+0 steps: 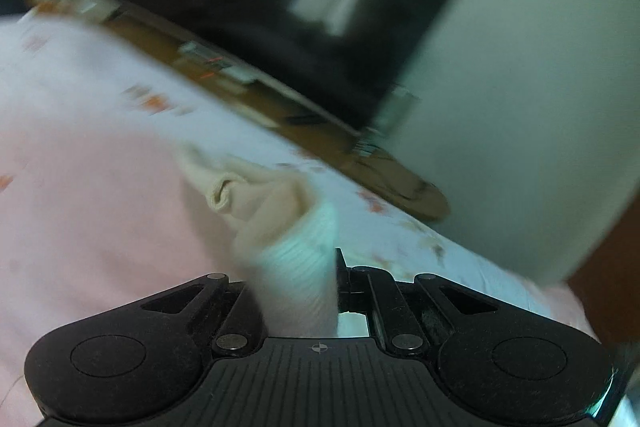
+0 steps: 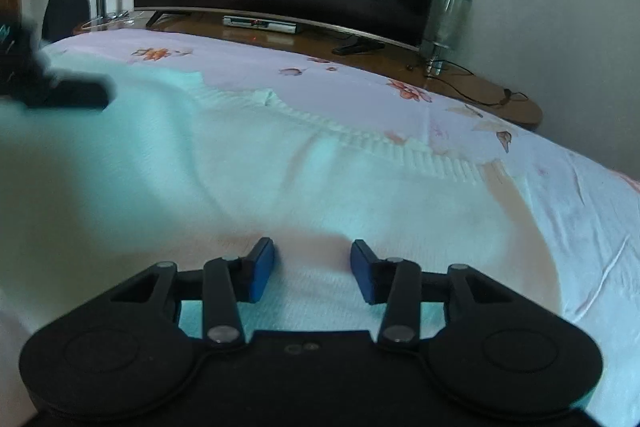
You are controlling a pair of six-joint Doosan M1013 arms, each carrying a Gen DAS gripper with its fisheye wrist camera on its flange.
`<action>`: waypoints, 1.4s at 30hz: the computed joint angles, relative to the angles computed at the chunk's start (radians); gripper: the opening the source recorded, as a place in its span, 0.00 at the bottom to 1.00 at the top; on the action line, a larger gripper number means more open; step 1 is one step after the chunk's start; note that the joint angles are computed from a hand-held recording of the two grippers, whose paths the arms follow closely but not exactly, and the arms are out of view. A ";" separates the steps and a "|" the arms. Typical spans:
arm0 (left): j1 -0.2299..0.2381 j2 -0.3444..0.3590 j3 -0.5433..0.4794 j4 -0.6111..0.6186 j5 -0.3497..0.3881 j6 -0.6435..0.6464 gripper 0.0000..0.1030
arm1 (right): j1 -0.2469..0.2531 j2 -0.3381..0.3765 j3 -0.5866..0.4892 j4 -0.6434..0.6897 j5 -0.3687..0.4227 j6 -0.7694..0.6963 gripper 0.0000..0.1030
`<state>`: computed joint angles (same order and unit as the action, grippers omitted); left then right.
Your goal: Fold small clothes
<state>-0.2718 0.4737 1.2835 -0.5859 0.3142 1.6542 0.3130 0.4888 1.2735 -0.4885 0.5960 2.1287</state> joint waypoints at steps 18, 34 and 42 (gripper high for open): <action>-0.085 0.027 -0.103 0.020 0.413 0.291 0.63 | -0.158 -0.215 0.274 0.342 -0.241 0.194 0.46; -0.026 -0.014 -0.069 0.229 0.281 0.069 0.76 | -0.173 -0.134 0.182 0.644 -0.148 -0.067 0.51; -0.039 0.028 -0.115 0.291 0.266 0.014 0.77 | -0.157 -0.133 0.175 0.579 -0.168 -0.091 0.15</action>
<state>-0.3111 0.5018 1.1684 -0.2952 0.5805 1.6685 0.1562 0.3562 1.4480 0.0910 0.4278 2.0373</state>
